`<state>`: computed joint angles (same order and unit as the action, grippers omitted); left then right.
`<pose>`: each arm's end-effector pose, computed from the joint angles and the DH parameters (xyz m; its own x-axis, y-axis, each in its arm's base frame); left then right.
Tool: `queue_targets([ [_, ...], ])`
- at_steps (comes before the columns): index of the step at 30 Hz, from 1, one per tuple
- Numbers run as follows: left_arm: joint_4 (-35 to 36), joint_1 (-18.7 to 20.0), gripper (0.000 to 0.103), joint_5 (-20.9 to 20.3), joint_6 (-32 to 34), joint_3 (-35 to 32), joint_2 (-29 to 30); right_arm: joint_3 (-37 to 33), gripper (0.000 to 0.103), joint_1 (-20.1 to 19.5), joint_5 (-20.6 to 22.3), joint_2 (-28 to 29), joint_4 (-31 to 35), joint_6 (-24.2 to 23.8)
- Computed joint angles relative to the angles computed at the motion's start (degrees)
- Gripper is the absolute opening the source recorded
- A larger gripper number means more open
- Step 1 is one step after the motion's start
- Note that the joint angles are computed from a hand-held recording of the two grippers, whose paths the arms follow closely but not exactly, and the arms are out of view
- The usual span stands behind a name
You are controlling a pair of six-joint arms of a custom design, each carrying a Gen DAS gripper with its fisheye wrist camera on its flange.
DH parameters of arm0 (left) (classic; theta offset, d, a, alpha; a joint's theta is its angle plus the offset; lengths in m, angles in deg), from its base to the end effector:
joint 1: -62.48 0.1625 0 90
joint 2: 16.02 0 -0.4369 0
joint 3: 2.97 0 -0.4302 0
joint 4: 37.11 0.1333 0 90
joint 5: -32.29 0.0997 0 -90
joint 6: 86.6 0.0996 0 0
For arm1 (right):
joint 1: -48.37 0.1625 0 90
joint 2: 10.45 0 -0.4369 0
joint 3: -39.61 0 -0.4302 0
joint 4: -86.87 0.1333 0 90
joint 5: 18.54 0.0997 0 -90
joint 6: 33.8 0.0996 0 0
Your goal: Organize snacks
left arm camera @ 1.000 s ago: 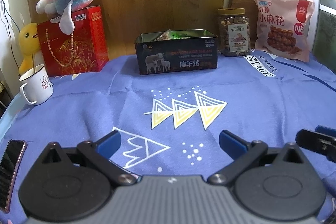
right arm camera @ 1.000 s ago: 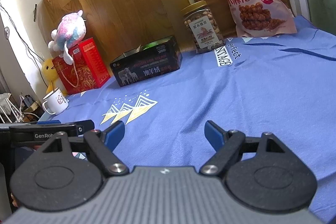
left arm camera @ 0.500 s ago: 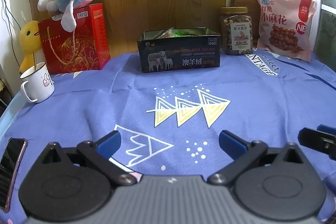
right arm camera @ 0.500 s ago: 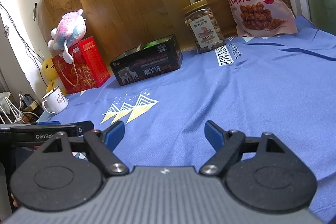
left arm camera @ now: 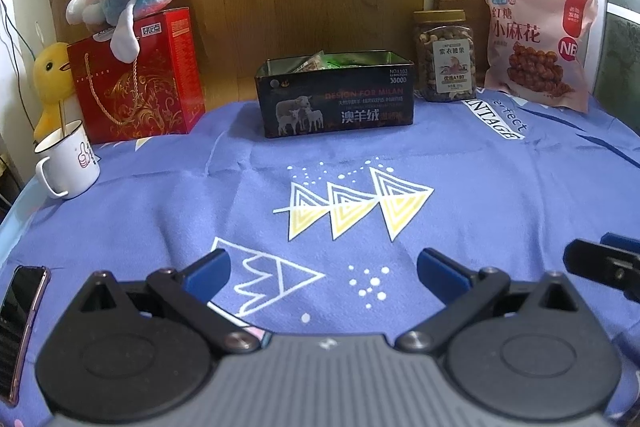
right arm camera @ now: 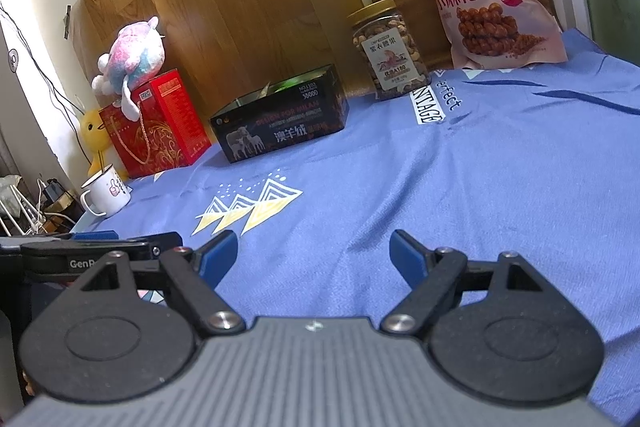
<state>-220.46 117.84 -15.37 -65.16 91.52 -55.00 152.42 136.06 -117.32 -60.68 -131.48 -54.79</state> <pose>-0.2371 -0.6957 0.0858 -0.6206 0.3122 -0.7193 0.7260 0.5755 -0.3766 0.0935 -0.6125 0.1670 -0.9226 0.0202 0.3851 -0.3363 0.4469 -0.8290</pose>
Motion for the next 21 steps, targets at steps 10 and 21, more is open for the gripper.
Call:
queue_targets([
  [10, 1.32, -0.09, 0.103, 1.1, -0.29, -1.06, 0.83, 0.4, 0.085, 0.12, -0.05, 0.05, -1.52, -0.11],
  [21, 4.87, 0.22, 0.103, 3.83, -2.95, -3.58, 2.32, 0.29, 0.085, 0.44, 0.02, 0.3, -2.08, -0.19],
])
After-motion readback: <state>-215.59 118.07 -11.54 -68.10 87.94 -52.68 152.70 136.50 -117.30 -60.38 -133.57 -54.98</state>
